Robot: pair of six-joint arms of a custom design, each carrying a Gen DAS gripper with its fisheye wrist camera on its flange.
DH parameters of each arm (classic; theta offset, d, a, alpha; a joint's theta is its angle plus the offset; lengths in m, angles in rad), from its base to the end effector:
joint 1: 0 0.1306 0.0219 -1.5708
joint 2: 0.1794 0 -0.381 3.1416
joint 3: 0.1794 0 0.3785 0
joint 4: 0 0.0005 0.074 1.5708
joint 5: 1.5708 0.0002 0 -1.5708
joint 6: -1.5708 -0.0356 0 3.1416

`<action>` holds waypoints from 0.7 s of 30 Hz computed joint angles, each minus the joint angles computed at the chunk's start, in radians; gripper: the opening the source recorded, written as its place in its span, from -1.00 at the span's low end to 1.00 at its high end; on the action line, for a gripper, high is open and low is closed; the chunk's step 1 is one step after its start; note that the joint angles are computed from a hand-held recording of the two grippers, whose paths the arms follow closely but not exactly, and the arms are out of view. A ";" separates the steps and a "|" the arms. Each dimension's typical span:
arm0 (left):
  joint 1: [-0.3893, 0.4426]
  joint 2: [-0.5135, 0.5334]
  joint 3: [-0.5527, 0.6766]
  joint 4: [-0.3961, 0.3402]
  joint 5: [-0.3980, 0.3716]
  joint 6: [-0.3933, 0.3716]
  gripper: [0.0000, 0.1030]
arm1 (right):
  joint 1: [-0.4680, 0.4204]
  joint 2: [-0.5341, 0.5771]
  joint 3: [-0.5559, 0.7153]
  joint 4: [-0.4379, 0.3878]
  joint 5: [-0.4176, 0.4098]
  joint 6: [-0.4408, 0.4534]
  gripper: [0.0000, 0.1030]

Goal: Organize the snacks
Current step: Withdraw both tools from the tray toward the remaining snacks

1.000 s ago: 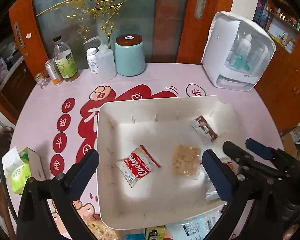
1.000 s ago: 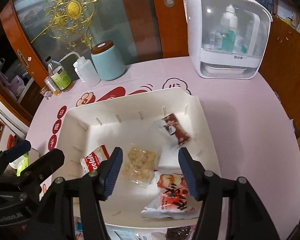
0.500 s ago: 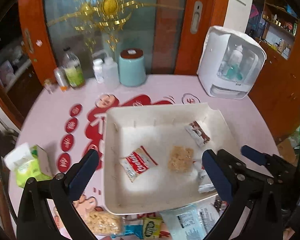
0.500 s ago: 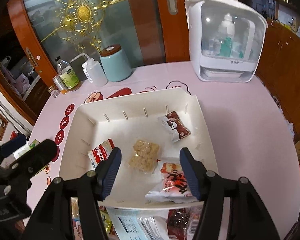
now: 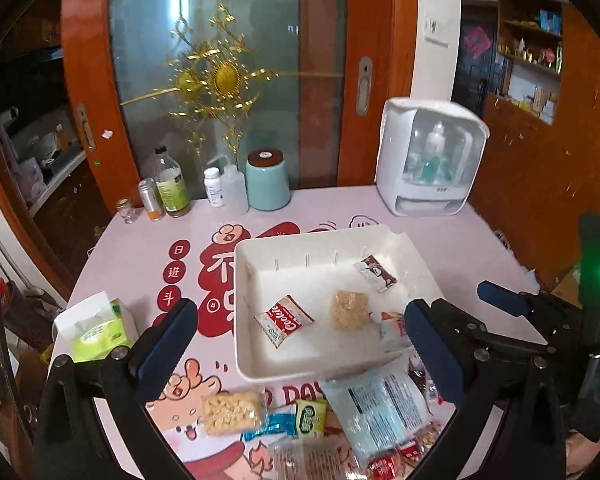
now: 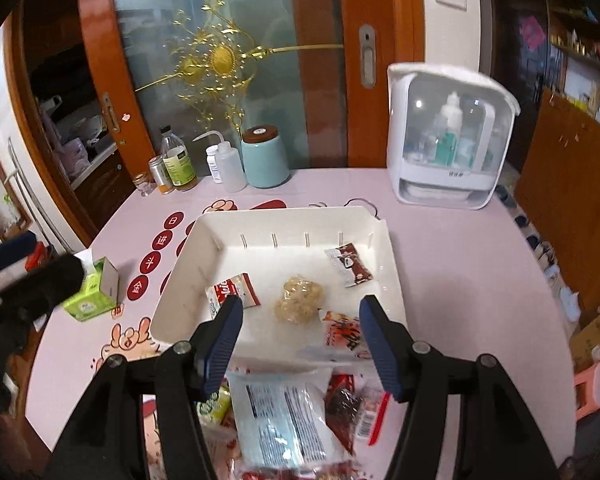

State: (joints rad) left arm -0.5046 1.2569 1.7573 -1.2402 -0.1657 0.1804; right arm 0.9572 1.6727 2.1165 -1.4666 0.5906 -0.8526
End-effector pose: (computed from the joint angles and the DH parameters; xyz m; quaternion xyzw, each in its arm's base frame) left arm 0.3382 -0.1806 0.6160 0.1142 0.9052 -0.0638 0.4043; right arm 0.3179 0.4161 0.5706 0.0305 0.9239 0.0305 0.3802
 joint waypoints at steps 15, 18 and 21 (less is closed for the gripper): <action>0.012 -0.333 -0.267 -0.103 -0.285 0.250 0.99 | 0.127 -0.048 -0.105 0.131 -0.150 0.069 0.23; 0.005 -0.395 -0.369 -0.128 -0.348 0.336 0.99 | 0.136 -0.032 -0.140 0.148 -0.212 0.043 0.36; 0.037 -0.446 -0.487 -0.143 -0.303 0.407 0.99 | 0.141 -0.016 -0.183 0.173 -0.279 0.005 0.48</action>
State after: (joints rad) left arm -0.4681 0.8112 1.2704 -1.3834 -0.4685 0.5873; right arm 1.0981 1.6566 1.9334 -1.2940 0.3120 -0.8477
